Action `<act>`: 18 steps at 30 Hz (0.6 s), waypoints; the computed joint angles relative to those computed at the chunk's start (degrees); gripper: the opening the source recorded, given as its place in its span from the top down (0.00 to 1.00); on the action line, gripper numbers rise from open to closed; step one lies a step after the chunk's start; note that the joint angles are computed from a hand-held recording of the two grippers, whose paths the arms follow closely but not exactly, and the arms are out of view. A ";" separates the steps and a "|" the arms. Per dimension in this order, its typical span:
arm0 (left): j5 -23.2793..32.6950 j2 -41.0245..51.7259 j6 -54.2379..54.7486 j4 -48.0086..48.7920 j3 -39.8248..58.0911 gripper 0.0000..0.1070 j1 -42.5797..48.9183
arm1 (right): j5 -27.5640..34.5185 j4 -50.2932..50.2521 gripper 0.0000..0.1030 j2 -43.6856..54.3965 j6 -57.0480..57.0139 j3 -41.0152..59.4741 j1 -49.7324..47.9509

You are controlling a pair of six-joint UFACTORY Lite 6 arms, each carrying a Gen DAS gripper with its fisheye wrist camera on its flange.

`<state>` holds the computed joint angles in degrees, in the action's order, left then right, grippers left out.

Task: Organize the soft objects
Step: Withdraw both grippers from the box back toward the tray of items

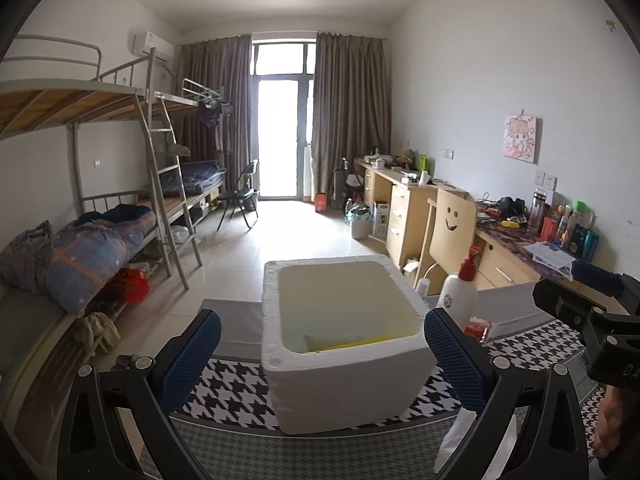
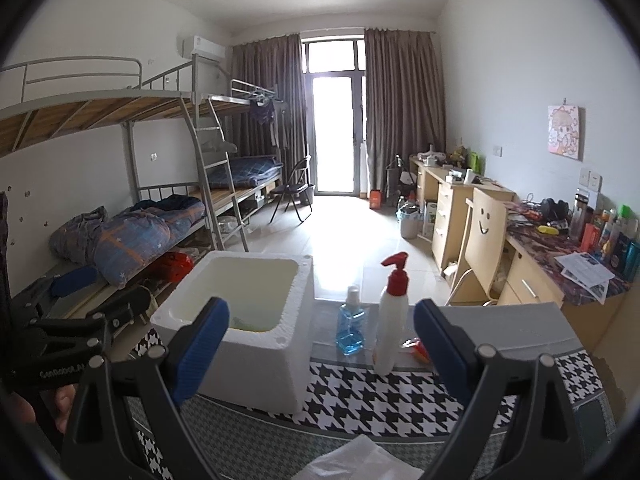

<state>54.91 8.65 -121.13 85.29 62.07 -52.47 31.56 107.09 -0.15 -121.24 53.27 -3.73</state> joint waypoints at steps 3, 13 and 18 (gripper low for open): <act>-0.09 0.49 -0.15 0.19 0.46 0.05 -0.66 | 1.55 -0.26 0.07 -1.16 -0.61 -1.34 -2.14; 1.00 2.60 -2.00 0.95 2.10 0.05 -4.37 | 5.57 -0.81 0.07 -4.93 -2.59 -5.99 -7.17; 1.93 4.08 -2.79 1.46 2.91 0.05 -6.35 | 8.31 -1.64 0.07 -6.70 -2.89 -8.19 -9.94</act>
<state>56.84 12.74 -123.93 86.75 64.99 -58.82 39.86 105.45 -6.85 -124.13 45.08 -13.66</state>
